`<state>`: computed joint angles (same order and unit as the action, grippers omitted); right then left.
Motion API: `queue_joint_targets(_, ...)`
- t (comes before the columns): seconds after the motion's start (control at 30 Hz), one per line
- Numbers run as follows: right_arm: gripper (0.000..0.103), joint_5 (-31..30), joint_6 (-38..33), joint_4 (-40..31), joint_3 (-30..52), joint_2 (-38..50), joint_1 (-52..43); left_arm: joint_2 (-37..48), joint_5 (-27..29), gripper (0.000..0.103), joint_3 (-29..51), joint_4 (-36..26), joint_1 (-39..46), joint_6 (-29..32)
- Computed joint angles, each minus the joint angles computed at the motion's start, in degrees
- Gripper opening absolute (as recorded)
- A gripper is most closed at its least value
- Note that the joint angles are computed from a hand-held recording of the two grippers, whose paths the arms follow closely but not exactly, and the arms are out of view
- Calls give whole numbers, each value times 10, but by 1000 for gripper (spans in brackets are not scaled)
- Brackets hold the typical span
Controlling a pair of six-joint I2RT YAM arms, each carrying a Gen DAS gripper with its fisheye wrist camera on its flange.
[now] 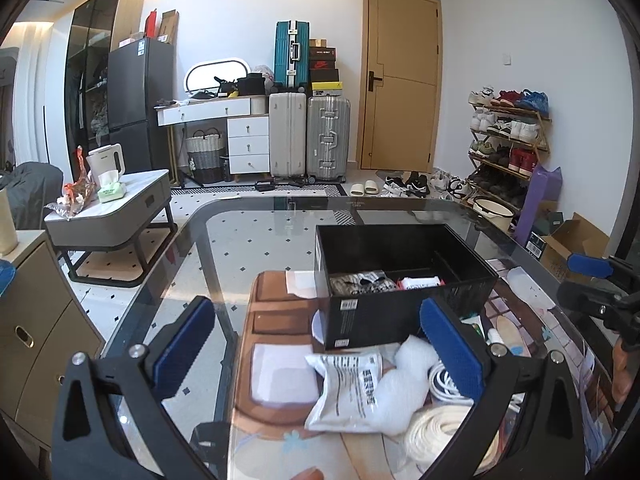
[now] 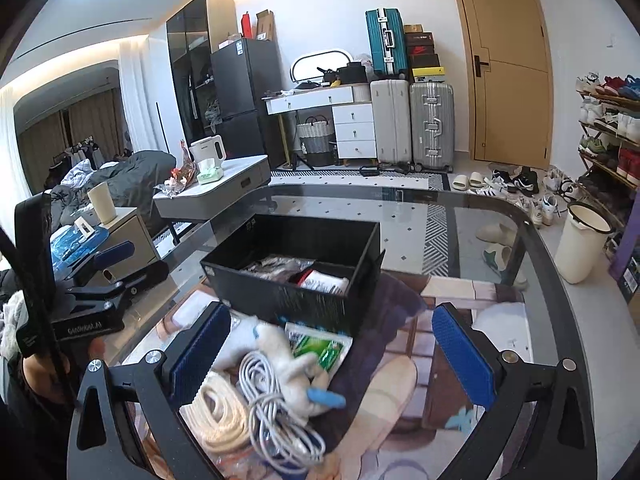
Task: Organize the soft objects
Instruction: 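Move both grippers back toward the remaining items beside the box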
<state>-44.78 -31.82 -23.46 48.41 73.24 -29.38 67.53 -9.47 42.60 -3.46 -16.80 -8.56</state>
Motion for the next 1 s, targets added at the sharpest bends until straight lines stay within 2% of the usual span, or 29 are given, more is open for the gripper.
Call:
queue_joint_targets(0.33, 102, 2, -55, -32, -43, -21, -26, -36, 8, 103, -19, -24, -3, -13)
queue_joint_targets(1.0, 102, 73, -52, 13, -81, -6, 15, -9, 23, 103, -37, -35, -4, -16)
